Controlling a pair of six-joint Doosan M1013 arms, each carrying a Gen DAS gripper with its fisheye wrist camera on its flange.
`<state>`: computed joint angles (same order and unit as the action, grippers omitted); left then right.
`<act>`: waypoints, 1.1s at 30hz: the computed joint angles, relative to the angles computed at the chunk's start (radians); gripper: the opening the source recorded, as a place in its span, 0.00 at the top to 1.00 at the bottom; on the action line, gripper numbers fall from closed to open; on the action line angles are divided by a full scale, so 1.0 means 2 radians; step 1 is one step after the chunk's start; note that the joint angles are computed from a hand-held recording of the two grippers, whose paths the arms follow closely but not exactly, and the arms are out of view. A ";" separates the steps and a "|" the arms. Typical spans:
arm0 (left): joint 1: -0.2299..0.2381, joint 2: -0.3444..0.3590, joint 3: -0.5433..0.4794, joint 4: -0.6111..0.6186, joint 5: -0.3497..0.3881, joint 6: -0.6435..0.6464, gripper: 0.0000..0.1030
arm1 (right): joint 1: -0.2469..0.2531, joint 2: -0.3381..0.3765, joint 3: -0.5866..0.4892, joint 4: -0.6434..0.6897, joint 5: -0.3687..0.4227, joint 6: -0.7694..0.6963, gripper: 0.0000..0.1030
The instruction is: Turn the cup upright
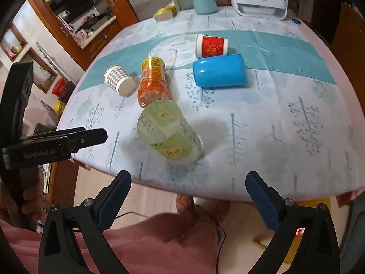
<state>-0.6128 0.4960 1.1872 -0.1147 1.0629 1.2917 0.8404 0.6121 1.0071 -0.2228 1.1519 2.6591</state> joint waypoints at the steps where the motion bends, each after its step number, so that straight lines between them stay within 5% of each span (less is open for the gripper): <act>1: -0.003 -0.004 0.001 0.004 -0.006 -0.008 0.30 | -0.001 -0.004 -0.001 0.005 0.002 0.001 0.01; 6: -0.020 -0.027 0.012 0.028 -0.045 -0.044 0.30 | -0.001 -0.037 0.022 0.012 -0.033 0.036 0.01; 11: -0.045 -0.049 0.031 0.116 -0.083 -0.112 0.30 | 0.015 -0.047 0.020 -0.063 -0.007 0.076 0.01; 14: -0.060 -0.055 0.038 0.169 -0.080 -0.150 0.30 | 0.028 -0.049 0.021 -0.115 0.017 0.108 0.00; 23: -0.078 -0.067 0.057 0.271 -0.080 -0.232 0.29 | 0.049 -0.047 0.012 -0.187 0.010 0.091 0.01; 26: -0.080 -0.066 0.057 0.284 -0.074 -0.241 0.15 | 0.050 -0.050 0.017 -0.190 0.002 0.102 0.00; 33: -0.080 -0.065 0.055 0.306 -0.068 -0.258 0.10 | 0.046 -0.053 0.022 -0.188 -0.006 0.113 0.00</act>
